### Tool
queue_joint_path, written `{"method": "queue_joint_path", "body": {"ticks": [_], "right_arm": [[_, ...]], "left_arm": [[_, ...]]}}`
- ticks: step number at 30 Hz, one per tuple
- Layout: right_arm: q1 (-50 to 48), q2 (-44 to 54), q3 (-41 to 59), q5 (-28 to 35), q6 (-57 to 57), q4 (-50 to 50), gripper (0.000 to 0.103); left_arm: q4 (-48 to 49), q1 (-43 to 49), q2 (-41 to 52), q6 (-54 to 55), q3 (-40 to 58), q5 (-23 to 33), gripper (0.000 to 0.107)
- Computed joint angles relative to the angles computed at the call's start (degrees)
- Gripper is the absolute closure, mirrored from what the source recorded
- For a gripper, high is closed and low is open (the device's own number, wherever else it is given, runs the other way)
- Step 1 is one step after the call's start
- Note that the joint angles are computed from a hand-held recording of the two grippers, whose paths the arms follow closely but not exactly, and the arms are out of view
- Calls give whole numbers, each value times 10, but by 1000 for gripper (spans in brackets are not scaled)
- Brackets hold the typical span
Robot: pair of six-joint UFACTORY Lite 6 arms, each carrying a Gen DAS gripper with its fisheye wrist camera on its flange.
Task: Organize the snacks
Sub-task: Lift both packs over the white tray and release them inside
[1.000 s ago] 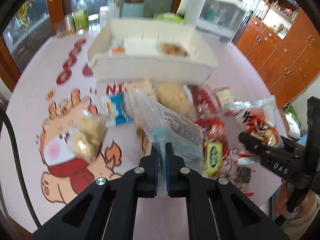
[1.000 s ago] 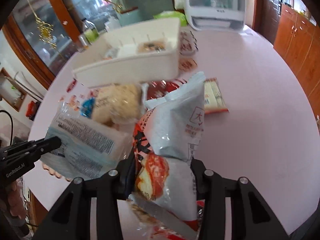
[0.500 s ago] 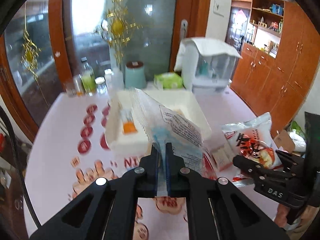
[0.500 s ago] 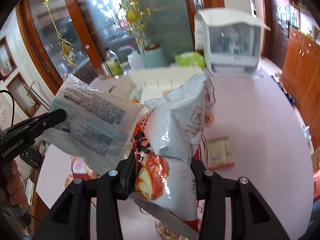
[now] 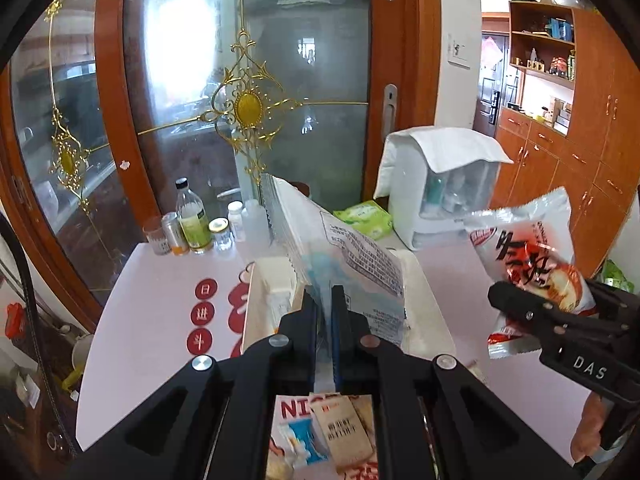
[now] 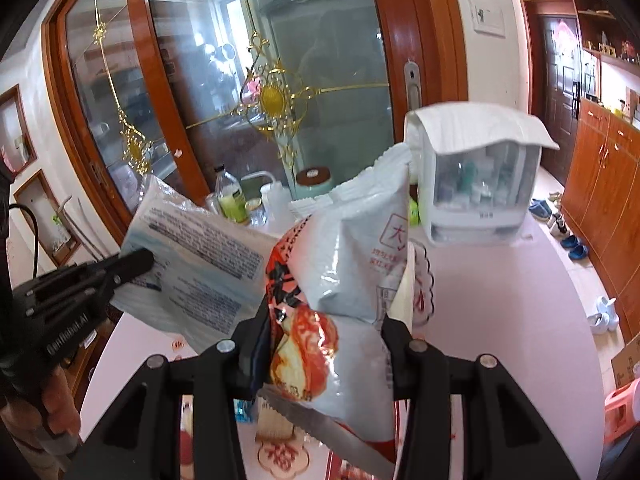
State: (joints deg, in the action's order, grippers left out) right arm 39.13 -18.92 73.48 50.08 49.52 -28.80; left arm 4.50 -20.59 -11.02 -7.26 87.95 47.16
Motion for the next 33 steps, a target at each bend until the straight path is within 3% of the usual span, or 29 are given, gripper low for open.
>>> {"method": "queue_joint_path", "body": {"ticks": [12,27,28,29,30,31,33], "right_arm": [[-104,164,144,-46,-97,82,58],[-137,267,157,-85,-131,124,56],[-139,275,161,-83,-135,127,54],[-143,285,165,-82,-143,136,54],[-146,297,172,-78,-145,138,54],[-147,301,173,-74,-143,136,52],[-151,315,179,-67,-143,136,50]], "left_arm": [[6,23,176,7,121,-30,103],[34,15,272,-20,127,-67,99],[36,14,277,-21,127,-69,97],[43,12,280,-26,126,-72,83],[59,9,283,-35,125,-77,58],[78,4,285,-48,124,-79,42],[158,-8,277,-114,106,-92,19]]}}
